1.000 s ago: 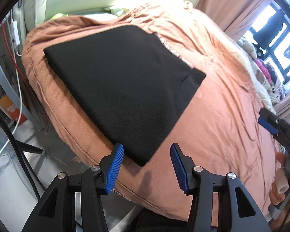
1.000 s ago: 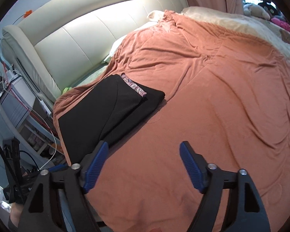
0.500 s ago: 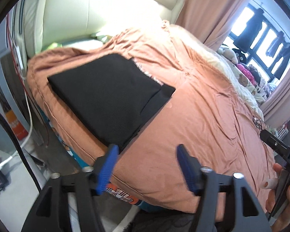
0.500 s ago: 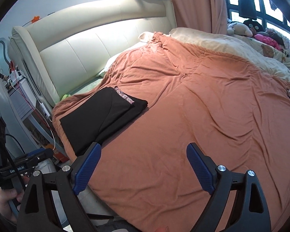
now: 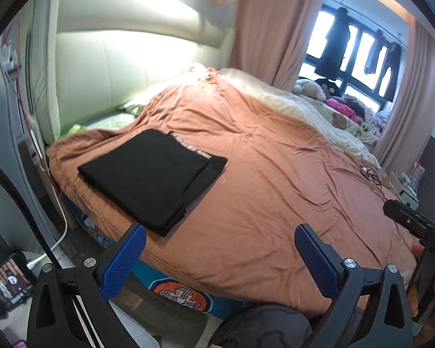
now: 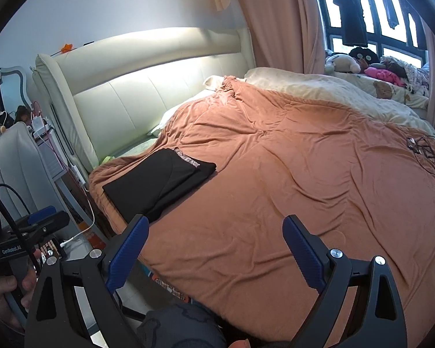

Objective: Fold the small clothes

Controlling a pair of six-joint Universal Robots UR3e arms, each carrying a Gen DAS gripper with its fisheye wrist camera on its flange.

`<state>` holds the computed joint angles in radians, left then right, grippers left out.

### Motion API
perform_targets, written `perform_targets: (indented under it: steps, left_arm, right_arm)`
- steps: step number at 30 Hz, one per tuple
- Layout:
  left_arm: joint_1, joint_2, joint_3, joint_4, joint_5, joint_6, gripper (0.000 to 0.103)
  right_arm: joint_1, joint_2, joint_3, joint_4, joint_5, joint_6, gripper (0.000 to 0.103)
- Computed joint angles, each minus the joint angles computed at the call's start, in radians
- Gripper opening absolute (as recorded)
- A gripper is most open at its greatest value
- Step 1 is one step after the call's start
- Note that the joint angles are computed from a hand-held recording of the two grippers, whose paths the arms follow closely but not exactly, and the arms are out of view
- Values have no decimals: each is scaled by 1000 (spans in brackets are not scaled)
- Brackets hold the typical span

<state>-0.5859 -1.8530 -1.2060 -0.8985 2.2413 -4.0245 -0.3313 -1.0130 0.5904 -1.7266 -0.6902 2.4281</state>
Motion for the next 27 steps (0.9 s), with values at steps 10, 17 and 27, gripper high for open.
perform_targets:
  steps: [10, 17, 27]
  left_arm:
    - [-180, -98, 195, -125, 144, -36, 103]
    - [-277, -148, 259, -163, 217, -65, 103]
    - [-362, -181, 262, -156, 305, -52, 103]
  right_arm:
    - [-143, -257, 368, -36, 80, -129, 93]
    - [-253, -408, 560, 8, 139, -257, 93]
    - [-346, -532, 758, -23, 190, -330, 93]
